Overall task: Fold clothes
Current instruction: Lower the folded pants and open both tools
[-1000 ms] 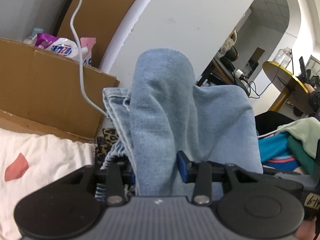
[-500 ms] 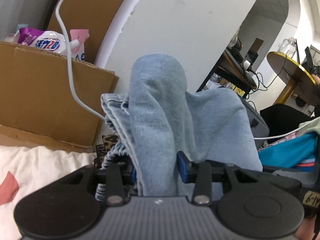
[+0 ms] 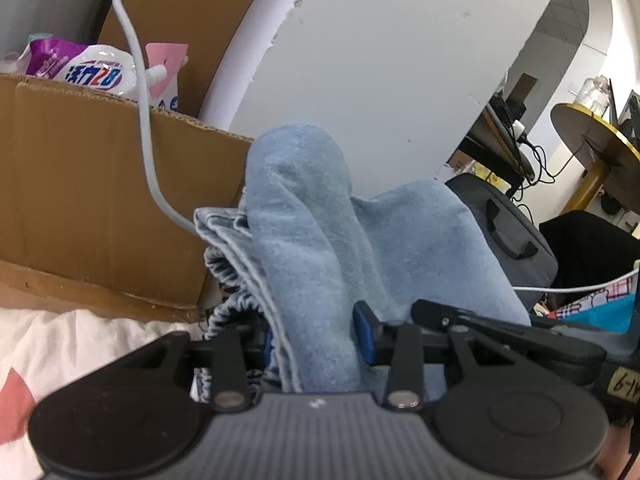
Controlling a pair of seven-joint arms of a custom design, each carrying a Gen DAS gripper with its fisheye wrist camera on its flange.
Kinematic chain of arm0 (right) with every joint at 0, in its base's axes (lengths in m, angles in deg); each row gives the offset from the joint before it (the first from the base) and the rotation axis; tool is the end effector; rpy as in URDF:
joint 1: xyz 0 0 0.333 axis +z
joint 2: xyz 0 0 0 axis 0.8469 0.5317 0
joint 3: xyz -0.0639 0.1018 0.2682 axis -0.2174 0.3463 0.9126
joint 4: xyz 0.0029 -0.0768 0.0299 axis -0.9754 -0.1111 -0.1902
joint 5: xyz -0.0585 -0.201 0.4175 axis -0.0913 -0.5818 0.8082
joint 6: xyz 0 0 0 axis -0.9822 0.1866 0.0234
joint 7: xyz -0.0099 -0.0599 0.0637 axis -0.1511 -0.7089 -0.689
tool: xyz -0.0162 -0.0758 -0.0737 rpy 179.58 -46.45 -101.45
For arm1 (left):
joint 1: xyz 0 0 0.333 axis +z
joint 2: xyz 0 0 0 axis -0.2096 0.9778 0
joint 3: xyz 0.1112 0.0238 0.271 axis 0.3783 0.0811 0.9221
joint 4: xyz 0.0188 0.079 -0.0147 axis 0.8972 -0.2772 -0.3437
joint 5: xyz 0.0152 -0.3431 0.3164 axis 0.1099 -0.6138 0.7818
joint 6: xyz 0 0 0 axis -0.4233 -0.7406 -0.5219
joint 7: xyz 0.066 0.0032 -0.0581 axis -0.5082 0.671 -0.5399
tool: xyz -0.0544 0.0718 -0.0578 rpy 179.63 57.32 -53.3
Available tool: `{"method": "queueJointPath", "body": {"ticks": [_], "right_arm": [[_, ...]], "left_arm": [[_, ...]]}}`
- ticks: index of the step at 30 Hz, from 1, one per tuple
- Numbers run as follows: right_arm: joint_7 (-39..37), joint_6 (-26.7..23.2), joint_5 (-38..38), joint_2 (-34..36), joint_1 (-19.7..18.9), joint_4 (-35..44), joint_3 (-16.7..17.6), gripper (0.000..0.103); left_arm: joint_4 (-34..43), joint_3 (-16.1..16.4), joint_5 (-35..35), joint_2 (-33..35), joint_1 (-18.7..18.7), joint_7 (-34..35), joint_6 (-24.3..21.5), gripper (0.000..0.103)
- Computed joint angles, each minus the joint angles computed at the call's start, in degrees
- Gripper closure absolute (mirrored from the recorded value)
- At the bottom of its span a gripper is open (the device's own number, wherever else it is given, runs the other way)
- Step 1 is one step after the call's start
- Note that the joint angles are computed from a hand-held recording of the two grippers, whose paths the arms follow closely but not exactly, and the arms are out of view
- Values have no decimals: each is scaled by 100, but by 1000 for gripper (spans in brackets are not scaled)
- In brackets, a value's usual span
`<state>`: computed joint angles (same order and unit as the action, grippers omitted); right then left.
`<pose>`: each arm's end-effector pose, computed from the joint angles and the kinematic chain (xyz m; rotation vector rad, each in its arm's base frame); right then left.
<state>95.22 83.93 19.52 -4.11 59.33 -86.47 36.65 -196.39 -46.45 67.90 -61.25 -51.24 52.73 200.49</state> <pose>0.5161 0.1001 0.5158 -1.7557 1.5788 -0.7754 0.4517 -0.1573 0.5087 -1.7874 1.8380 -1.4647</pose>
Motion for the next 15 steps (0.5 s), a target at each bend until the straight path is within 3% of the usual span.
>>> {"method": "queueJointPath", "body": {"ticks": [3, 5, 6, 7, 11, 15], "right_arm": [[-158, -233, 55, 292, 96, 208, -127, 74], [130, -325, -43, 524, -77, 335, -43, 60], [507, -298, -346, 502, -337, 295, 176, 39], [848, -279, -621, 470, -512, 250, 315, 33], [737, -239, -319, 263, -137, 57, -87, 32], [772, -557, -333, 81, -159, 58, -38, 32]], "left_arm": [[112, -66, 37, 209, 100, 23, -265, 60], [141, 83, -140, 227, -23, 279, -378, 59], [143, 109, -213, 192, -37, 405, -431, 57], [155, 93, -260, 164, -12, 501, -513, 57], [102, -247, -344, 8, 366, 597, -776, 47], [-107, -855, -38, -241, 1046, 341, -702, 33]]}}
